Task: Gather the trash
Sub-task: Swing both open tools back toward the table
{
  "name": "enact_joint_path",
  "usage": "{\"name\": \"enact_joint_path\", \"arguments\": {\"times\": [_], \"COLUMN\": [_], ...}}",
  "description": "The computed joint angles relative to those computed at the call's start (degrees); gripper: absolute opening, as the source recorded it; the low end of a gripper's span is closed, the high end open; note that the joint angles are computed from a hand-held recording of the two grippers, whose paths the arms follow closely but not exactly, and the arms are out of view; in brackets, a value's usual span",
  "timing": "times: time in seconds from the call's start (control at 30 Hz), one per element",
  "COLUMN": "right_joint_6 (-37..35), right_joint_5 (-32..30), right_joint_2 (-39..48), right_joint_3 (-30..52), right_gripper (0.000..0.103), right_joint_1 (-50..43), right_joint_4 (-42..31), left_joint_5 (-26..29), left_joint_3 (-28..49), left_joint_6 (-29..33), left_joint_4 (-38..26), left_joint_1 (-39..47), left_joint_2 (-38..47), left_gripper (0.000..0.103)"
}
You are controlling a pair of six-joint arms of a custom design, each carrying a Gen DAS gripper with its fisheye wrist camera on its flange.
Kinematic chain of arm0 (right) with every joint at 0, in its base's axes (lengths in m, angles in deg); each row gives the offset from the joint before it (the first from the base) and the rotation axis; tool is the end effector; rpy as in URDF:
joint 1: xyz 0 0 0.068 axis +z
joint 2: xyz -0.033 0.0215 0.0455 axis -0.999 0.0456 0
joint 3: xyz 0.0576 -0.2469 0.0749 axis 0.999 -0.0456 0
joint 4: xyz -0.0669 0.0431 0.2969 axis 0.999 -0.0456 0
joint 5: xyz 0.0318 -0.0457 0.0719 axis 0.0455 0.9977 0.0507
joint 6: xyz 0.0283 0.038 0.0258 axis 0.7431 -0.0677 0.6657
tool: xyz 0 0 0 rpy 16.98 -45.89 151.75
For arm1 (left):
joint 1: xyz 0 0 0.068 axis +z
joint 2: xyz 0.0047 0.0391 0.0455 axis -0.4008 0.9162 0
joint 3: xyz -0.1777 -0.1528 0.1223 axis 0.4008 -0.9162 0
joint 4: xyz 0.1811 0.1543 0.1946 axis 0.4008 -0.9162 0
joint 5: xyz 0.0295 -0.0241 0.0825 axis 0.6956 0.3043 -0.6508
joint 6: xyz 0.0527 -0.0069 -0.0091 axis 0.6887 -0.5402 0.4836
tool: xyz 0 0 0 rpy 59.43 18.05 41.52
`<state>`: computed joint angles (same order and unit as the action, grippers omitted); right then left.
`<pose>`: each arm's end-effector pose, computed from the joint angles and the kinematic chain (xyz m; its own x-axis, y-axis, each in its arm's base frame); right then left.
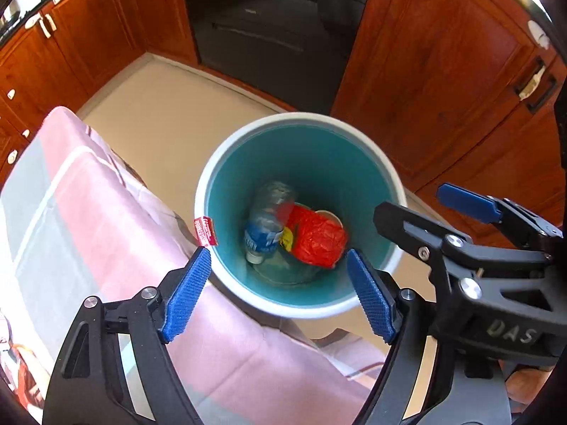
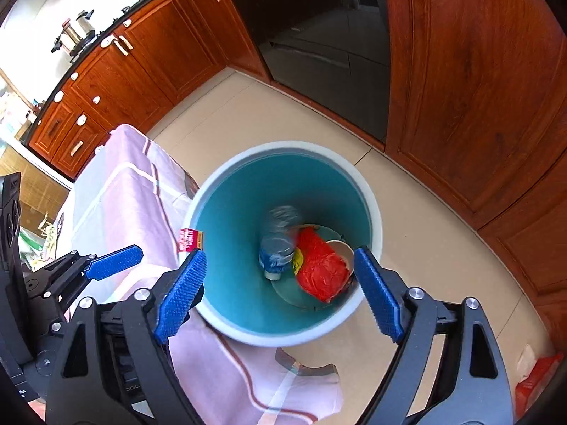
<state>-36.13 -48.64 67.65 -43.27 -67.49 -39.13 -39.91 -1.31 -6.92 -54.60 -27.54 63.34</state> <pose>0.2998 0.1089 0.1321 -0.8469 0.2907 -0.4453 0.1587 0.9374 0.3101 0.3384 -0.0296 0.1438 -0.8328 0.4001 -0.3826 0.4479 0.8931 -0.0409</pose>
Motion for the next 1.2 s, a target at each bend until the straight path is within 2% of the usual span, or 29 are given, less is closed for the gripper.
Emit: {"name": "enact_joint_path", "arguments": {"times": [0.13,0.27,0.37,0.53,0.6,0.77,0.87,1.03,1.2], "right_joint_6": [1.1,3.0,4.8,7.8,8.4,9.2,9.3,9.2,8.9], "right_joint_5": [2.1,4.7,7.6,13.6,15.2,16.5,15.6,13.5,9.7], "right_joint_2": [-6.1,-12.7,-17.2,-21.1,-20.6,-13.8,-7.7,3.3,12.6], "right_joint_3": [-1.3,-2.2,-2.4,0.1,1.8,8.3,13.0,20.8,27.4], "right_gripper": [0.088,0.088,0.088,0.092,0.092,0.092,0.092,0.092,0.092], "right_joint_1": [2.9,7.1,11.4,20.6,24.2,32.0,35.0,39.1,40.2], "right_joint_4": [-3.4,-7.3,-10.5,-15.7,-16.9,-17.4,-16.9,-16.0,-15.4], "left_joint_5": [0.8,2.2,4.8,9.9,12.7,18.3,18.8,17.4,14.0], "left_joint_3": [-3.2,-6.8,-9.0,-11.1,-11.4,-8.4,-6.2,0.1,3.4], "left_joint_6": [0.6,1.7,4.2,10.8,15.8,29.2,35.1,41.3,44.2], "left_joint_4": [-2.3,-4.6,-7.9,-15.5,-18.6,-23.9,-22.6,-19.7,-17.5], "left_joint_1": [1.4,3.9,7.7,17.0,23.3,41.5,50.8,62.0,65.1], "left_joint_2": [-7.2,-15.6,-22.1,-32.4,-34.5,-31.0,-25.7,-13.2,-4.1], "left_gripper": [0.087,0.096,0.097,0.099,0.099,0.099,0.099,0.099,0.099]}}
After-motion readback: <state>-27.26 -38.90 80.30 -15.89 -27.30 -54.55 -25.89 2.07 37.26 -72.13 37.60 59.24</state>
